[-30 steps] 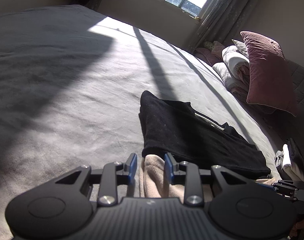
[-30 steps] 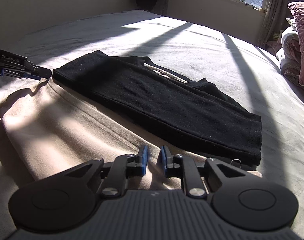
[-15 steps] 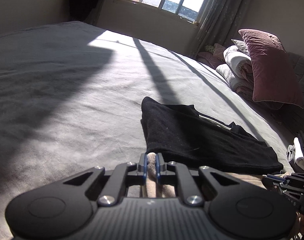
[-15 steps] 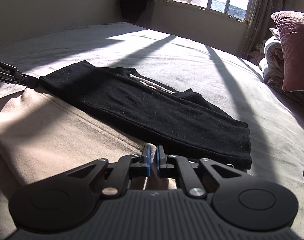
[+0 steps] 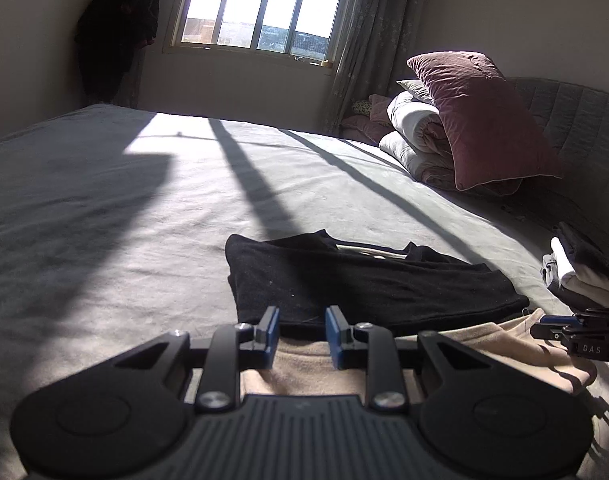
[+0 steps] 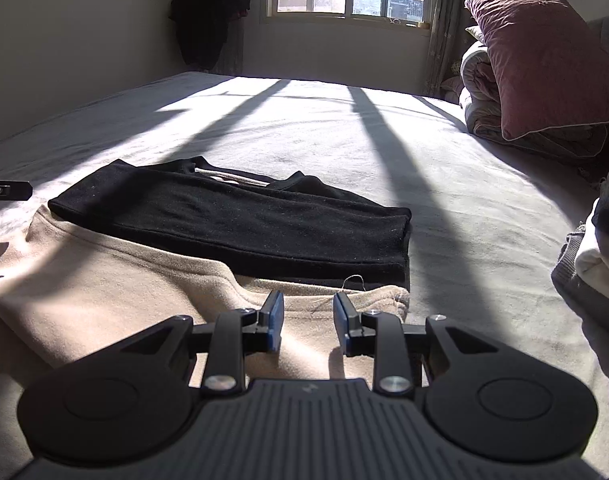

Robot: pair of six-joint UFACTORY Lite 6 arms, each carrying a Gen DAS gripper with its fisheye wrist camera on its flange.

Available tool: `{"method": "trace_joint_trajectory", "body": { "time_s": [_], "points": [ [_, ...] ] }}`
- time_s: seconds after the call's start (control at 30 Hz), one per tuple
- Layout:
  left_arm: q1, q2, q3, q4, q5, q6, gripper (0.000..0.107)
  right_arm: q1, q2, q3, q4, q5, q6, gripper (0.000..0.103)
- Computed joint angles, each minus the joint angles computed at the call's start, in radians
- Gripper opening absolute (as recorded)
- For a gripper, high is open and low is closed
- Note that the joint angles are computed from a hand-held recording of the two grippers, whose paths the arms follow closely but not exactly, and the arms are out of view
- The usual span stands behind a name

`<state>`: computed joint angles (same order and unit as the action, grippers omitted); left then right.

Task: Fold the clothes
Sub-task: 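Lay the sweatshirt hem onto the black garment and open both grippers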

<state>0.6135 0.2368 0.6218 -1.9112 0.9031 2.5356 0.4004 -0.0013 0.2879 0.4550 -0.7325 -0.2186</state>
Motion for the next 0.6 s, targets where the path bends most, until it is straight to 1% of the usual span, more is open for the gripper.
{"method": "trace_joint_trajectory", "body": {
  "time_s": [0.07,0.1,0.17,0.23,0.3,0.47,0.53,0.6],
  "points": [
    [-0.038,0.019,-0.003,-0.052,-0.034,0.046,0.026,-0.03,0.038,0.015,0.063,-0.037,0.002,0.031],
    [-0.053,0.029,-0.004,-0.081,-0.046,0.072,0.026,-0.065,0.054,0.024,0.044,-0.034,0.039,0.031],
    [-0.073,0.052,0.002,-0.129,-0.069,0.113,0.026,-0.139,0.075,0.034,-0.069,-0.021,0.138,0.031],
    [-0.083,0.076,0.016,-0.149,-0.087,0.121,0.026,-0.172,0.09,0.038,-0.147,-0.026,0.201,0.031],
    [-0.088,0.095,0.029,-0.161,-0.096,0.126,0.025,-0.186,0.087,0.026,-0.202,-0.043,0.248,0.031],
    [-0.103,0.099,0.015,-0.203,-0.103,0.184,0.025,-0.169,0.117,0.036,-0.186,-0.069,0.249,0.031],
    [-0.108,0.1,0.011,-0.219,-0.105,0.207,0.025,-0.162,0.126,0.033,-0.162,-0.1,0.23,0.014],
    [-0.107,0.099,0.008,-0.221,-0.104,0.218,0.025,-0.164,0.118,0.017,-0.143,-0.143,0.23,0.01]
  ]
}}
